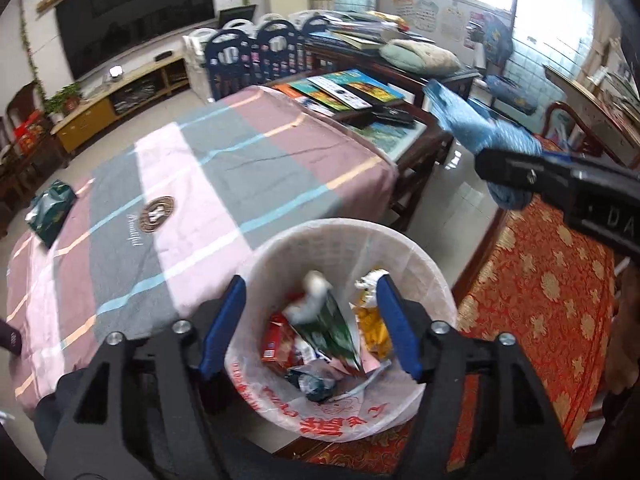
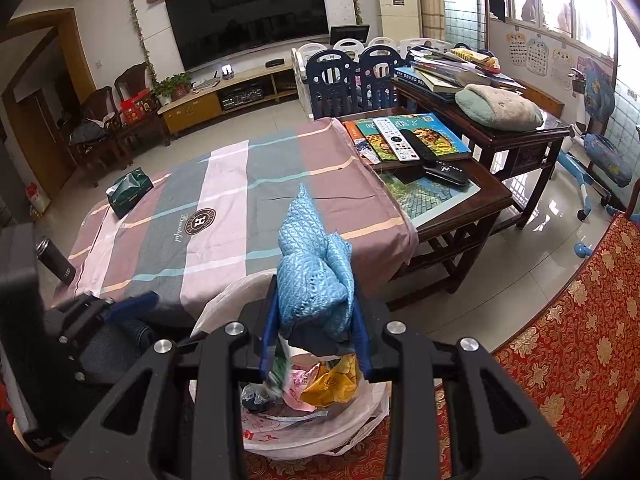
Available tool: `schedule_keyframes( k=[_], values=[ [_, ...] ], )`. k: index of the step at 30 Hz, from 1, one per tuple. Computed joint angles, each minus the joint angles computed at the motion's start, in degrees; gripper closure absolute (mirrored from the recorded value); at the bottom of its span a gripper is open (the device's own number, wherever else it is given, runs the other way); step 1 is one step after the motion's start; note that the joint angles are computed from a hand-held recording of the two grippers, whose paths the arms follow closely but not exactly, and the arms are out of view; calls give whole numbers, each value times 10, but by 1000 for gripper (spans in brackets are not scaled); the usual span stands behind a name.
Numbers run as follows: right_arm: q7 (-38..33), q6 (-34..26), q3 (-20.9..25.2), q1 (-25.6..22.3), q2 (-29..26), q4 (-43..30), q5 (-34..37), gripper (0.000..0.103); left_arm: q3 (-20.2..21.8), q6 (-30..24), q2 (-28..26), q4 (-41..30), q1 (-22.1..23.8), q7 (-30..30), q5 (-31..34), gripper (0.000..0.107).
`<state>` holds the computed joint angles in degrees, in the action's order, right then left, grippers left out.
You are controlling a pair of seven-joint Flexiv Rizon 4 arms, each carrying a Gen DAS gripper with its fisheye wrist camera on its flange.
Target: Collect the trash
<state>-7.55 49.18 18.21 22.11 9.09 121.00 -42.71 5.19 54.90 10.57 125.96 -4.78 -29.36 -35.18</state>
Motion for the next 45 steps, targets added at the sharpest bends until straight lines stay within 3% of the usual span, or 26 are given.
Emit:
schedule_keyframes(
  k=[3,5,8,14,16,19,27,28,32,45],
  values=[
    [-5,5,1,4,-7,-4,4,71,2,43,14,7,8,-24,22,30],
    [-12,12,0,9,-15,-8,11,71,9,87,30,18,4,-22,15,20],
    [-27,16,-1,21,-35,-20,27,70,21,132,48,28,-6,-14,3,18],
    [-57,13,-6,48,-70,-47,76,65,44,123,66,25,-9,-12,-18,17],
    [-61,15,-7,54,-75,-51,88,54,47,119,65,19,-6,-15,-25,17],
    [-54,10,-9,59,-72,-55,90,23,52,108,64,14,1,-24,-37,17],
    [-22,-65,8,67,-30,-88,20,3,54,122,79,7,34,-84,-18,7],
    [-19,-73,13,67,-24,-94,5,3,55,125,84,7,39,-94,-10,7],
    [-29,-206,37,86,-28,-147,-37,3,59,126,101,0,54,-134,19,7],
    [-57,-210,29,104,-41,-160,-6,3,79,109,118,-13,54,-158,32,7]
  ],
)
